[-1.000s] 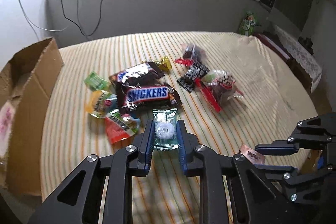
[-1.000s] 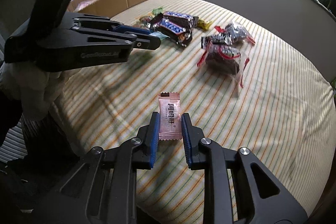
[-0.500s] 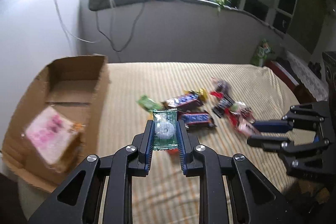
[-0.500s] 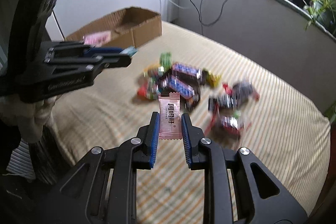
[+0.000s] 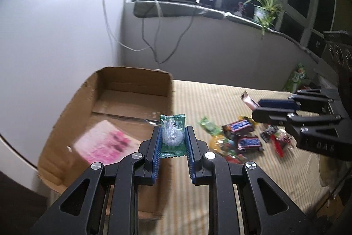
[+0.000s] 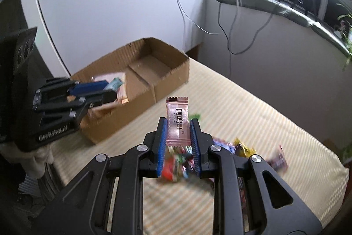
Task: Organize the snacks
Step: 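Carry the mint packet and pink candy in both grippers over the box, then open both grippers to drop the mint packet and pink candy into the box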
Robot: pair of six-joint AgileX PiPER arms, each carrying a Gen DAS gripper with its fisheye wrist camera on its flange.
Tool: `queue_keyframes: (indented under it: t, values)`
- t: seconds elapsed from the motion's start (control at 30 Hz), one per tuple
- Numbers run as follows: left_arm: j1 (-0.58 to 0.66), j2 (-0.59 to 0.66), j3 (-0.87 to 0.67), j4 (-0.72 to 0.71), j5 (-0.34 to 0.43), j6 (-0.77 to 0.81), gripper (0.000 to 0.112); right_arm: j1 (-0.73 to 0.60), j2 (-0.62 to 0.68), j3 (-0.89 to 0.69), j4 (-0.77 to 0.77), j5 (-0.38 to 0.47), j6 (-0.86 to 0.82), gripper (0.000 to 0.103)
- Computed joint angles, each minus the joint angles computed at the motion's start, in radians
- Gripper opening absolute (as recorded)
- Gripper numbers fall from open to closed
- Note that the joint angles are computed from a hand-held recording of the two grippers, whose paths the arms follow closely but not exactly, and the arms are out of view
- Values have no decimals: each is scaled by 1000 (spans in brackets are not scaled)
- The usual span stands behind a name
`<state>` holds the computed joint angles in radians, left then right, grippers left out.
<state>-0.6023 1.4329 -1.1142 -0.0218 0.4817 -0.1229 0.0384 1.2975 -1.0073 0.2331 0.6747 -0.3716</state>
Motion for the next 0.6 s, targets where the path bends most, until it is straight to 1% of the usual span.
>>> queue_keyframes:
  t: [0.2, 0.33, 0.6]
  values:
    - [76, 15, -11, -43, 6, 52, 19, 96, 161, -136, -70, -31, 93, 22]
    - [116, 33, -24, -63, 9, 79, 19, 136, 271, -232, -77, -36, 119, 22]
    - [146, 63, -43, -52, 8, 86, 19, 163, 435, -384, -86, -15, 133, 22]
